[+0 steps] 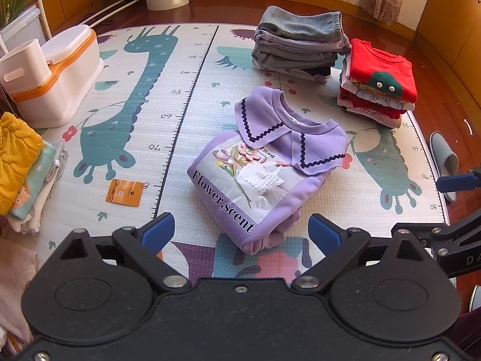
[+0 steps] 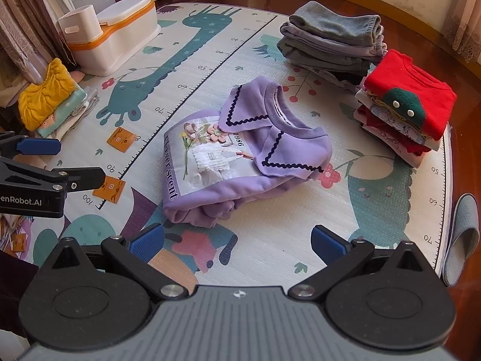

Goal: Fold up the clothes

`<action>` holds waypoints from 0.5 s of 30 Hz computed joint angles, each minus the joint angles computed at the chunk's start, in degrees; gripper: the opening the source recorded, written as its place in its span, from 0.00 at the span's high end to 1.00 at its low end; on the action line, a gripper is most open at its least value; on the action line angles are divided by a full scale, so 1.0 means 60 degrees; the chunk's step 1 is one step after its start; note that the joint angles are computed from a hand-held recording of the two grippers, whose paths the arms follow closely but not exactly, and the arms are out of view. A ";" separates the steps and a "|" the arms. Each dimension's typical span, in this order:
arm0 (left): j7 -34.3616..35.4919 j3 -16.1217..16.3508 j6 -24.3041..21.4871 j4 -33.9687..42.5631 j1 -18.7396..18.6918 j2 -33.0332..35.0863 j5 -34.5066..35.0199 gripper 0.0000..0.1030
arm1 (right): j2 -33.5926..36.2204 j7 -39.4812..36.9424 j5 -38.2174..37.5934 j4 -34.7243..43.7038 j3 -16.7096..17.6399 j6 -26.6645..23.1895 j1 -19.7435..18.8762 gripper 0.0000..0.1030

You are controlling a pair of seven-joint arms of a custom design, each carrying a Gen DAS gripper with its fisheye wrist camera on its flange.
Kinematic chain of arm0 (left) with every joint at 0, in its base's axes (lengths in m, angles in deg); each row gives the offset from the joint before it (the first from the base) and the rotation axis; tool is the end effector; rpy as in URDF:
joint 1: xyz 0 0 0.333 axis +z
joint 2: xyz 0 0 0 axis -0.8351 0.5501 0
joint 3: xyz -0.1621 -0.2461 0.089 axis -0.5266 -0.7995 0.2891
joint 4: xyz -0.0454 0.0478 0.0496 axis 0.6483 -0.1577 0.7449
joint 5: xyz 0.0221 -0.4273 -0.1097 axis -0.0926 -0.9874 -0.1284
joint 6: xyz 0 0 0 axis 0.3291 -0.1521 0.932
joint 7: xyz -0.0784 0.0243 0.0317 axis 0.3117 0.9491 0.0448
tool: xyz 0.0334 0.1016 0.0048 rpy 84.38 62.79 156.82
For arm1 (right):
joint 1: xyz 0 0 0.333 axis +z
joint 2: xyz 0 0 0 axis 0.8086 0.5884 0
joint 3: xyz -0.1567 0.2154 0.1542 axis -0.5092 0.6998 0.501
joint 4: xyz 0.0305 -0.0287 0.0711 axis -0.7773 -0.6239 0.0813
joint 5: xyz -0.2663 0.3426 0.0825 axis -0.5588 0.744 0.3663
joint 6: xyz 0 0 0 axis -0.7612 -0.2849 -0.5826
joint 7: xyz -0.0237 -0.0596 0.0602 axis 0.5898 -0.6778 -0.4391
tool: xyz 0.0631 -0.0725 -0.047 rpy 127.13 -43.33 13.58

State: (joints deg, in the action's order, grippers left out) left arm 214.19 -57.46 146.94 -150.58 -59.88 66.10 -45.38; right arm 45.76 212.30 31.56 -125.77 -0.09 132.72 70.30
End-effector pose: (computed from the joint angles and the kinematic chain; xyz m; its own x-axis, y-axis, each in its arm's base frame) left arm 0.6002 -0.1116 0.5474 -0.6159 -0.7871 0.0347 -0.6721 0.5019 -0.5444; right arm 0.5310 0.2075 0.5724 -0.2320 -0.9688 -0.0867 -0.8633 0.2462 -0.4407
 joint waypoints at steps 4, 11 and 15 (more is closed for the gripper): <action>0.0352 0.0097 0.0024 -0.0153 -0.0018 -0.0108 -0.0492 0.06 | -0.0001 -0.0013 0.0022 -0.0014 -0.0009 0.0023 -0.0004 0.00; 0.0167 0.0026 -0.0194 0.0063 0.0020 0.0031 -0.0291 0.06 | 0.0024 0.0016 0.0025 -0.0031 0.0006 0.0073 0.0006 0.00; 0.0107 0.0007 -0.0200 0.0041 0.0004 -0.0021 -0.0210 0.06 | -0.0019 0.0015 0.0036 -0.0138 -0.0004 0.0142 0.0004 0.00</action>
